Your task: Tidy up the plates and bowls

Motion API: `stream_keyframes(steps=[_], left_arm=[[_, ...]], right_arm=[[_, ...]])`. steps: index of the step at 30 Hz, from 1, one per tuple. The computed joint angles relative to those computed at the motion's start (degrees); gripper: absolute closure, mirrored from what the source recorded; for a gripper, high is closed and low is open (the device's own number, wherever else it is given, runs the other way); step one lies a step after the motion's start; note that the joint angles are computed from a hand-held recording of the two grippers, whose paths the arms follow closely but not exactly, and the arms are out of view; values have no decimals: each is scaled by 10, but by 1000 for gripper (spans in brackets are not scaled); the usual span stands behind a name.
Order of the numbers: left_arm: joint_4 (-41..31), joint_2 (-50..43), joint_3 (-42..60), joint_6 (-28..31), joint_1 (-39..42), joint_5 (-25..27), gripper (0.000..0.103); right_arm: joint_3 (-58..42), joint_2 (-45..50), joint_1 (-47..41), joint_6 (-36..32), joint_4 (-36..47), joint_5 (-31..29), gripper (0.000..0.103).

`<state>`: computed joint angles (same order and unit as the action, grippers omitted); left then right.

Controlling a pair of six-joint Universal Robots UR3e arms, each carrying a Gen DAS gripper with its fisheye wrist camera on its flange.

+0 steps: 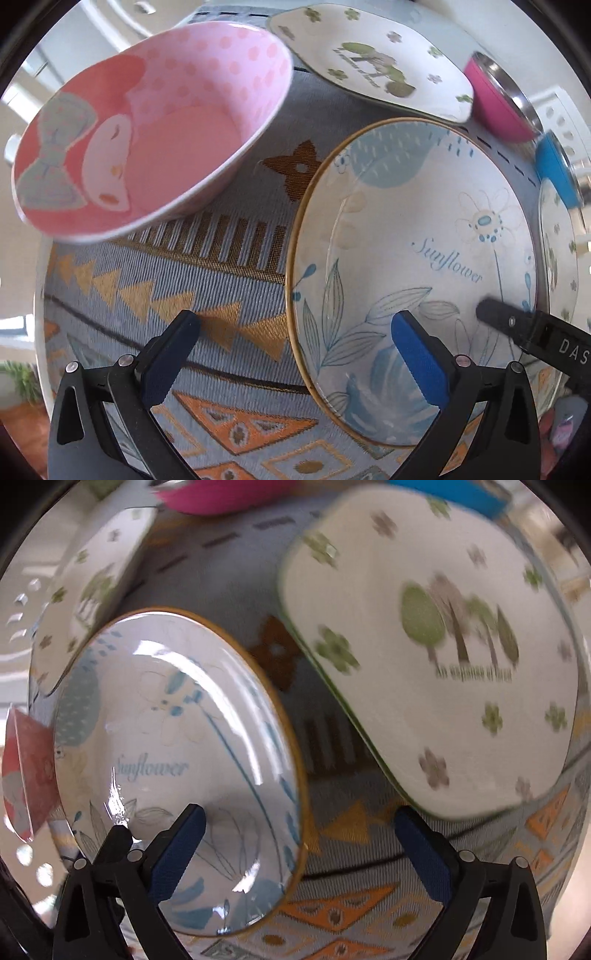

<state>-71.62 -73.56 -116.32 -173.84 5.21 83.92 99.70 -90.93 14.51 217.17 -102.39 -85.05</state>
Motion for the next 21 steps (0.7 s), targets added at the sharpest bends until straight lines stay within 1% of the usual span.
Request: stream_keyframes(steps=[3, 4, 5, 6, 7, 9, 10, 11, 12, 13, 14, 15, 16, 17, 19, 21], left_arm=[[2, -14, 9, 23, 12, -4, 0], [7, -21, 11, 27, 15, -5, 0], [7, -26, 15, 29, 17, -5, 0], [4, -34, 27, 27, 15, -5, 0], [5, -25, 19, 23, 10, -4, 0], [8, -18, 11, 30, 12, -5, 0], [2, 3, 1, 24, 7, -5, 1], [14, 15, -8, 22, 15, -9, 15], [17, 33, -10, 2, 7, -14, 27], [15, 54, -15, 5, 22, -44, 59], [1, 63, -16, 20, 42, -75, 77], [-7, 61, -13, 27, 46, -88, 79], [3, 58, -12, 27, 33, -77, 78], [17, 58, -16, 25, 21, -64, 78], [21, 59, -18, 23, 19, -64, 78], [12, 56, -14, 37, 28, -71, 78]], right_arm=[[5, 5, 6, -39, -51, -17, 19], [8, 7, 10, -40, -65, -26, 19], [16, 5, 16, -41, -84, -31, 21], [25, 3, 18, -54, -104, -36, 25], [33, 0, 19, -67, -119, -36, 27], [55, -14, 4, -114, -150, -21, 47], [59, -18, -1, -116, -151, -17, 47], [65, -22, -13, -122, -155, -15, 51], [74, -29, -22, -127, -159, -11, 56], [77, -35, -28, -126, -159, -6, 59], [85, -42, -45, -135, -160, 6, 63], [90, -54, -53, -142, -152, 11, 67], [95, -59, -66, -151, -151, 17, 68], [111, -73, -55, -141, -154, 16, 70], [107, -70, -65, -156, -151, 20, 70], [109, -76, -71, -165, -143, 27, 71]])
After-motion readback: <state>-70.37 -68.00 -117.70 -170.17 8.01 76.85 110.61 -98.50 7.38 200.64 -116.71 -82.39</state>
